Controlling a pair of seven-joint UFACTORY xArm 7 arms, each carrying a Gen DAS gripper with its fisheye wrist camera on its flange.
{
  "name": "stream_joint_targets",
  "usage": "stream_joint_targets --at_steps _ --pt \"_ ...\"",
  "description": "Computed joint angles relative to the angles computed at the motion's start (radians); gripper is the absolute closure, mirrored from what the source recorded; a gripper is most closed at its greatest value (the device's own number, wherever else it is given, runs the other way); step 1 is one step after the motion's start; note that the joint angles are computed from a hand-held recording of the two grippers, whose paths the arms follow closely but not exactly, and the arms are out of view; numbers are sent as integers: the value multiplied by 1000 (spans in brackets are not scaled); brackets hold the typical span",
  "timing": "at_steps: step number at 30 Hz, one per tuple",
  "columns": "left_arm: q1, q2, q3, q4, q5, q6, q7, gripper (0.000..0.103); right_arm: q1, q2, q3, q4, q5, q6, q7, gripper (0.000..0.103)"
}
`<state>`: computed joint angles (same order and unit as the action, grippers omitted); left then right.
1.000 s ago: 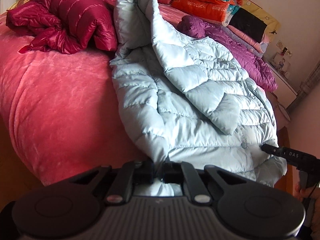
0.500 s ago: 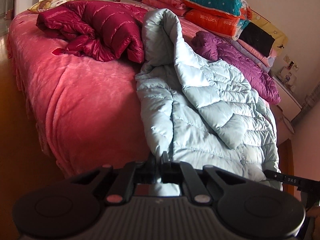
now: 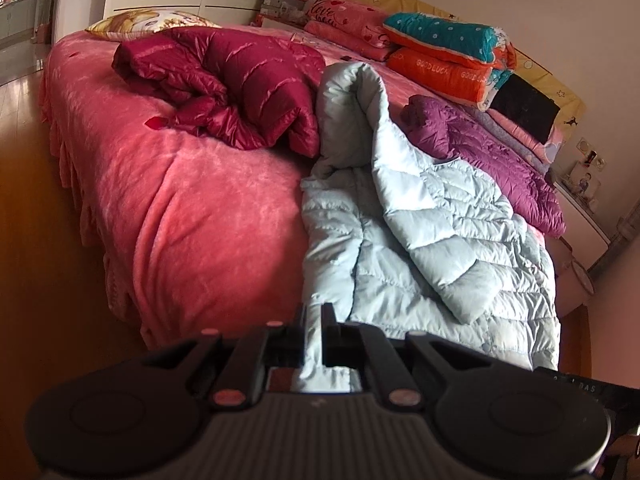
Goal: Fold large clothes
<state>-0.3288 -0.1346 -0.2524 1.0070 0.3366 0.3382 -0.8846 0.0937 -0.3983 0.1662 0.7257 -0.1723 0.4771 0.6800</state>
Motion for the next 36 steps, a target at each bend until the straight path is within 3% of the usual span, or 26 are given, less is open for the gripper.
stream_joint_targets --at_steps 3,7,8,12,21,32,36 --pt "-10 19 -1 29 1 -17 36 96 -35 -23 20 -16 -43 -46 41 18" --pt "-34 95 4 98 -3 -44 79 69 -99 -58 64 -52 -118 -121 108 4" --pt "-41 117 7 119 10 -50 75 67 -122 -62 82 -50 -145 -126 126 3" --pt "-79 213 43 218 73 -63 38 65 -165 -77 99 -64 -200 -158 158 2" --pt "-166 454 88 443 -88 -78 143 64 -251 -18 140 -43 -281 -243 247 0" --pt "-192 629 89 614 -271 -48 228 66 -207 50 102 -5 -309 -267 178 0" --pt "-185 634 80 592 -311 -121 257 64 -205 58 96 -3 -303 -282 180 0"
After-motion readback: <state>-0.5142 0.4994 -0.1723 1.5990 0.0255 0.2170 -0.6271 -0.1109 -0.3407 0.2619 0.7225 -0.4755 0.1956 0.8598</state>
